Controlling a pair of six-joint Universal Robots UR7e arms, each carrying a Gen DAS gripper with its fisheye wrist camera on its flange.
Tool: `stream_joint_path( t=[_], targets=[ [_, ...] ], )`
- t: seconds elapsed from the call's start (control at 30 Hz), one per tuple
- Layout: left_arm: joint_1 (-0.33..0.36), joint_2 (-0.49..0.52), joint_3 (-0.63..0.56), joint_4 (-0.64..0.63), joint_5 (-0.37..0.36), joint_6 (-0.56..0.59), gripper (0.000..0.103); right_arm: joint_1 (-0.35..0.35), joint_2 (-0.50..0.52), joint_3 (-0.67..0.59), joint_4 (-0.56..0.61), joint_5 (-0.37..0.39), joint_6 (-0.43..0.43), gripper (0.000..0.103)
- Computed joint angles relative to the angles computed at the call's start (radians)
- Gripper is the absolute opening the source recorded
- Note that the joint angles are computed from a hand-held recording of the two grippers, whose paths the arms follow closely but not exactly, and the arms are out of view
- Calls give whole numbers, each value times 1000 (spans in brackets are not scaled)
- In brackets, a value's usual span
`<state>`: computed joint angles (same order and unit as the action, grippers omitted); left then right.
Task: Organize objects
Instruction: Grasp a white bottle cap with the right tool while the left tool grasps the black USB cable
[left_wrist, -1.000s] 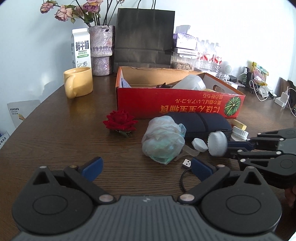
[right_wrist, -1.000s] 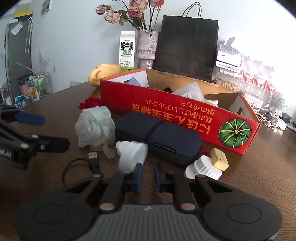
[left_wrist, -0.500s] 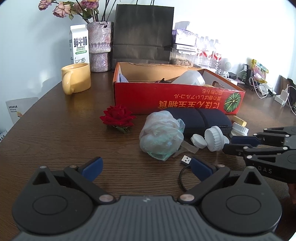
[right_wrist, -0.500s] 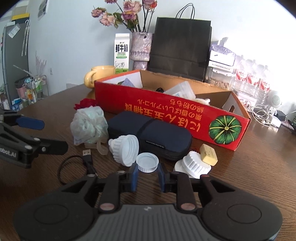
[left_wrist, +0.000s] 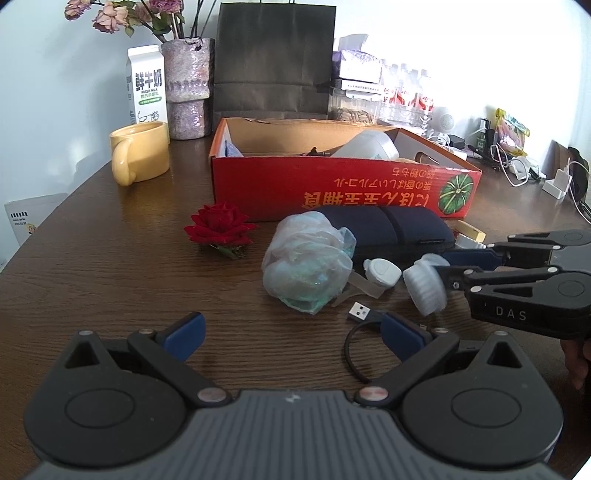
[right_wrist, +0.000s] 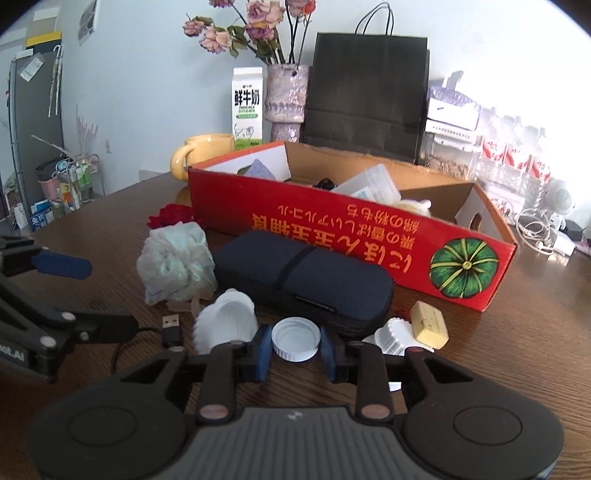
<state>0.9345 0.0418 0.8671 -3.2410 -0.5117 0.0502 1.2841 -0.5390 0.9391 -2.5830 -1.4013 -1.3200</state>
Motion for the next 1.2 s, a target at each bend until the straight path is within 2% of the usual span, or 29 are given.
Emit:
stream_joint_path(
  t=[0.27, 0.53, 0.67, 0.73, 0.87, 1.0, 1.03, 1.07, 1.2],
  targets=[
    [4, 24, -48, 71, -21, 11, 103, -21, -32, 52, -67, 65, 24, 27],
    [9, 86, -173, 138, -42, 70, 103, -30, -45, 62, -67, 87, 35, 28],
    [13, 89, -182, 155, -83, 88, 92, -33, -46, 63, -65, 94, 45, 28],
    [13, 87, -172, 134, -114, 113, 82, -33, -46, 61, -63, 97, 48, 28],
    [12, 96, -178, 104, -137, 151, 54, -33, -48, 64, -63, 96, 48, 28],
    [7, 102, -181, 93, -120, 140, 48, -33, -48, 65, -65, 96, 49, 28],
    [6, 100, -173, 86, -121, 138, 42, -33, -48, 67, -67, 97, 49, 28],
    [4, 98, -169, 78, -115, 139, 31, -33, -49, 67, -66, 97, 49, 28],
    [3, 73, -121, 57, -114, 121, 31, -34, -51, 72, -72, 100, 49, 28]
  ],
)
